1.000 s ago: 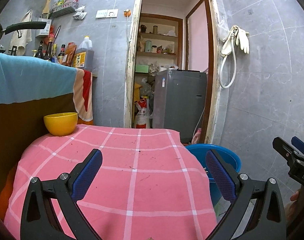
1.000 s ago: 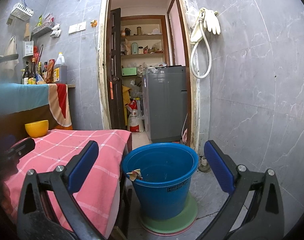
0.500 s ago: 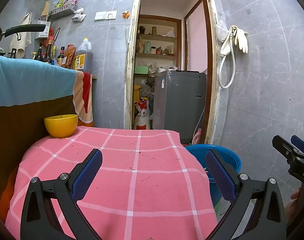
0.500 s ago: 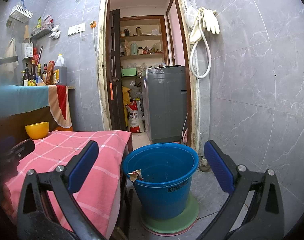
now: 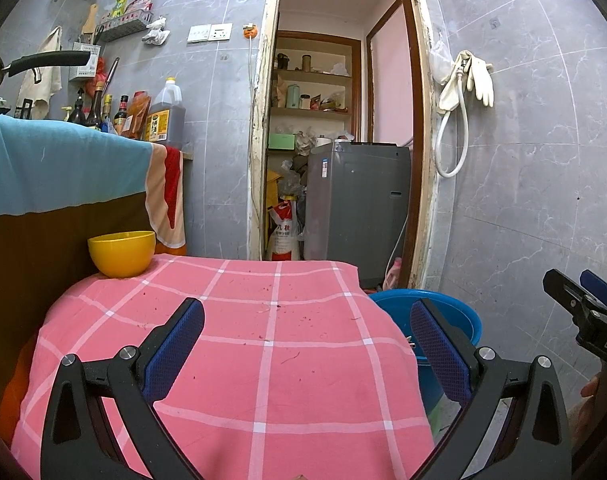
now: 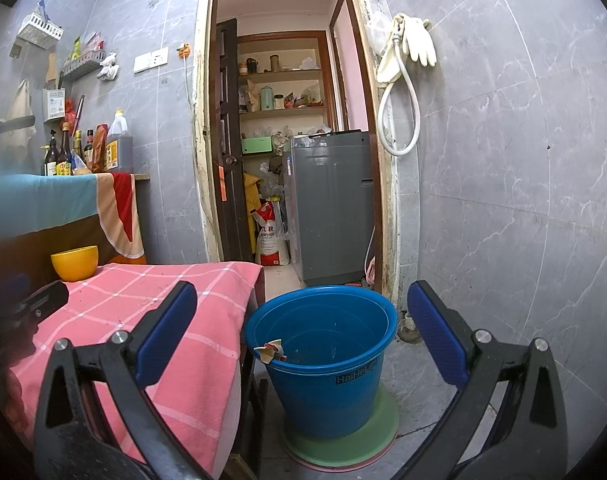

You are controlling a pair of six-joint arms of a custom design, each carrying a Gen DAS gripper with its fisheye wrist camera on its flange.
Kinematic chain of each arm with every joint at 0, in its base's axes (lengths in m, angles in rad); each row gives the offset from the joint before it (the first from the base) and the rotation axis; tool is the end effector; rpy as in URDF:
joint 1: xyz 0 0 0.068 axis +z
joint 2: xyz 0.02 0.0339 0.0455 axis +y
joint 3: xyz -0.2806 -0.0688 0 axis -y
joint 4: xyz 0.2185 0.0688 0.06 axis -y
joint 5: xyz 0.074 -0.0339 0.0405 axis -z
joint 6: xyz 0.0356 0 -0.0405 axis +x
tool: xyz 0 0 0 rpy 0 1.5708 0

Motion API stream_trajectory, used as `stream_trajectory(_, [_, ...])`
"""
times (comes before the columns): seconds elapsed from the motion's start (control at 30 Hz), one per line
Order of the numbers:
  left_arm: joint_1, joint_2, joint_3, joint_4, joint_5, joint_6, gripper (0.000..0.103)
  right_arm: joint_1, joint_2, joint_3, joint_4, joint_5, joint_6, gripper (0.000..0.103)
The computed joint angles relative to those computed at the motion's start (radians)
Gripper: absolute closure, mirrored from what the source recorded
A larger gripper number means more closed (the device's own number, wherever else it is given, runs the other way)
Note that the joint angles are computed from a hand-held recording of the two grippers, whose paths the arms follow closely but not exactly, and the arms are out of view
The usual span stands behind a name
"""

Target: Collect trash

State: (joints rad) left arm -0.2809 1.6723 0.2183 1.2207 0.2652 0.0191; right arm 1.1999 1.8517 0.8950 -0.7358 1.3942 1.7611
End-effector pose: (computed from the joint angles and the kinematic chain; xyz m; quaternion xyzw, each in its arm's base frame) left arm 0.2270 -0.0752 0.1576 0.1973 0.7567 -0.1831 0.5958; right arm 0.1280 0.2324 0.1594 0.1744 0.7462 -0.1042 0.6340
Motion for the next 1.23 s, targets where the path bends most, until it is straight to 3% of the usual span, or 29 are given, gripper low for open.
stream_trajectory(0.43, [0.011, -0.001, 0.001, -0.003, 0.013, 0.001, 0.002, 0.002, 0.004, 0.006, -0.013, -0.001, 0.012, 0.001])
stream_trajectory(0.83, [0.058, 0.0, 0.032, -0.074, 0.056, -0.024, 0.002, 0.003, 0.011, 0.015, -0.029, -0.002, 0.027, 0.001])
stream_trajectory(1.23, [0.056, -0.001, 0.04, -0.098, 0.023, -0.034, 0.002, 0.004, 0.019, 0.028, -0.023, -0.004, 0.014, 0.001])
